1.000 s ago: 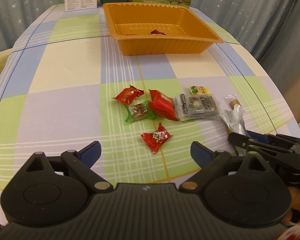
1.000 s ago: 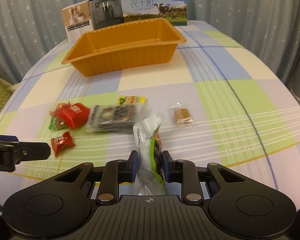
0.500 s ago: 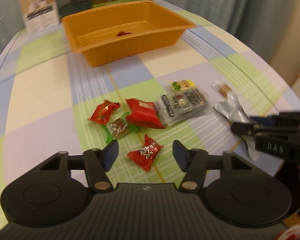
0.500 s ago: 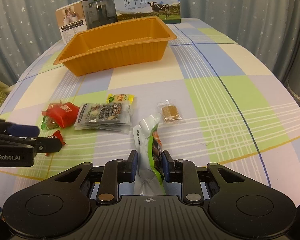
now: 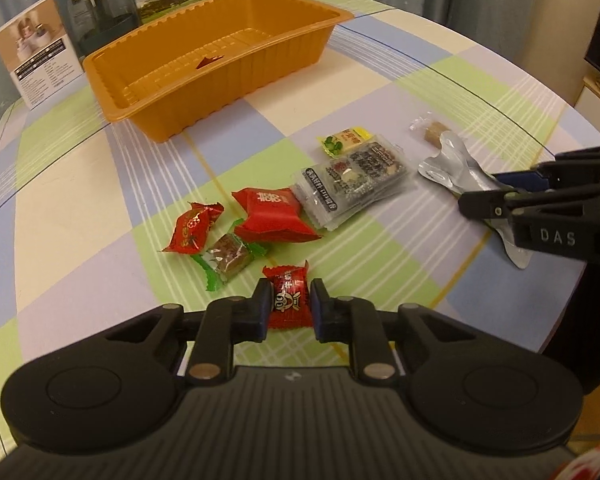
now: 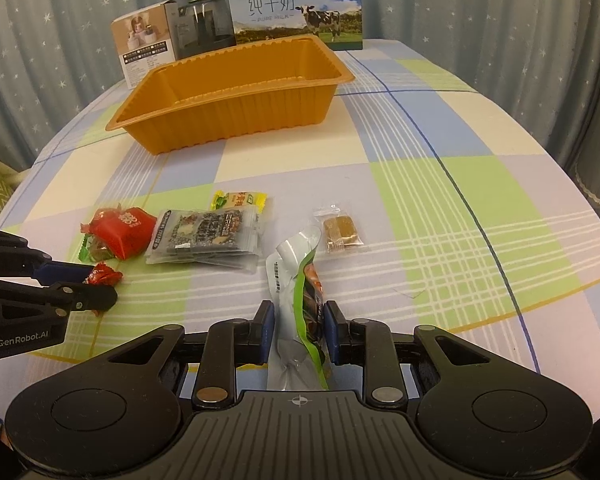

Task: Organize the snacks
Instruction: 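Carry the pouch and red candy to the orange tray and release both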

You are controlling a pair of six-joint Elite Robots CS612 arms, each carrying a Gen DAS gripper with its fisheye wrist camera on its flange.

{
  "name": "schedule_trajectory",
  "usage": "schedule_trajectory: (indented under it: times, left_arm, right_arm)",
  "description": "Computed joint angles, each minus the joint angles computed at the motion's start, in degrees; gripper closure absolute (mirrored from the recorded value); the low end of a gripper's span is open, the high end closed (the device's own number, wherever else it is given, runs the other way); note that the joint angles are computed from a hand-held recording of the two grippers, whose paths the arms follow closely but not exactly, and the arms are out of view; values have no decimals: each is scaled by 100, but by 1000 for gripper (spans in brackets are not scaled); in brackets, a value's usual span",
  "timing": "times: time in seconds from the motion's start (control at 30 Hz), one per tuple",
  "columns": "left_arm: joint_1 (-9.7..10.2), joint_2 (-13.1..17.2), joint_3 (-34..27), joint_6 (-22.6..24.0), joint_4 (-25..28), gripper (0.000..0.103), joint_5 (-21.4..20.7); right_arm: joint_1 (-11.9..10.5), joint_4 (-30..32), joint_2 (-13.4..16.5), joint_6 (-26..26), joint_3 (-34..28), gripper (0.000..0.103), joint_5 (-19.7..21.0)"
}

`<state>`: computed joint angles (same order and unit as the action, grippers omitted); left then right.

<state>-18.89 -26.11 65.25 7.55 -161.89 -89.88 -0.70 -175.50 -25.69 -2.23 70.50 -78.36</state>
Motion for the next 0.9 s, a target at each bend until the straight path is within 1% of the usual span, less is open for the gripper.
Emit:
schedule_trajectory:
  times: [0.07, 0.17, 0.27, 0.37, 0.7, 0.9]
  left_arm:
    - [-8, -14, 23, -166, -18, 86, 27]
    - [-8, -45, 82, -488, -71, 87, 0]
    - [-9, -83, 161, -820, -182, 87, -26]
    - [-17, -129, 236, -1044, -300, 87, -67]
    - [-70, -141, 104, -1458, -474, 87, 61]
    - [-66, -81, -130, -1646, -496, 87, 77]
  right_arm:
    - [8, 32, -10, -79, 5, 77, -28]
    - [1, 43, -37, -61, 47, 78, -35]
    - [-4, -71, -70, -60, 115, 78, -107]
    - [-20, -214, -111, -61, 175, 78, -114]
    - [-71, -460, -204, 24, 196, 78, 51]
    - [-92, -440, -172, 27, 12, 78, 176]
